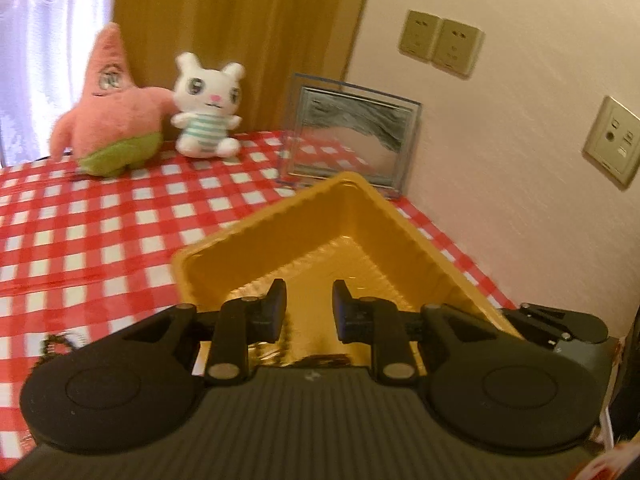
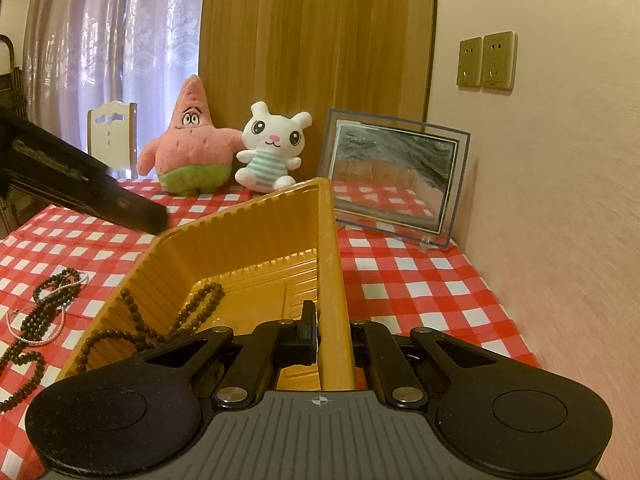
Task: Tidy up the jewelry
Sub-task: 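Return the left tool to the pile and grasp the silver chain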
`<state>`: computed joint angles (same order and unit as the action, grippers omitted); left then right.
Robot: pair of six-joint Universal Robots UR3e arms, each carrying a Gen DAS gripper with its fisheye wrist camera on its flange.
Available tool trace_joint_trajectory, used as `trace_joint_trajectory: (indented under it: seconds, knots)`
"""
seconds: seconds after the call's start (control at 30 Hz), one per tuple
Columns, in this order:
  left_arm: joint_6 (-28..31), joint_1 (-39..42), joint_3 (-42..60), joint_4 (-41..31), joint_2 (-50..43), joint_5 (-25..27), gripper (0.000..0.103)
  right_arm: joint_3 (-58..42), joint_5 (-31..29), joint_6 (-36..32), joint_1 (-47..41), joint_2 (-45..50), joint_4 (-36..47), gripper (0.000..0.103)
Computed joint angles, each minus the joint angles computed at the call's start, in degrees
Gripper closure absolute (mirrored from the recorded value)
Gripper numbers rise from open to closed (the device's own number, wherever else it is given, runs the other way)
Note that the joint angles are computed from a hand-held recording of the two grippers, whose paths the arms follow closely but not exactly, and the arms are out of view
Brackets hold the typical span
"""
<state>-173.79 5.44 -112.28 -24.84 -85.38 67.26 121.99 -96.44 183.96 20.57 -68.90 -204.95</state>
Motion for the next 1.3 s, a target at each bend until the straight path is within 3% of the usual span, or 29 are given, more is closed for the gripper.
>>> trace_joint_trajectory:
  seconds: [0.27,0.6,0.87,1.03,1.3]
  knots:
    - [4.48,11.93,-8.88,-7.78,15.65,0.24,0.082,0.27,0.12,-0.21,-0.05,0.13,-0.45,0.099]
    - [16.88,31.97,-17.96,-27.96,37.87,0.84,0.082,0.54,0.39,-0.70,-0.27,0.09,-0.30,0.099]
    - [30.04,46.71,-21.41,-46.66,52.31,-3.01,0.083,0.51,0.20,-1.17,-0.23,-0.11,0.24,0.099]
    - [31.29,45.86,-23.12,-44.06,51.01,-2.63,0.083,0.33,-0.11,-1.41,-0.03,-0.03,0.48,0.099]
    - [23.26,31.85,-23.70,-20.77,32.08,3.03,0.084,0.27,-0.26,-1.37,0.06,-0.04,0.65,0.099]
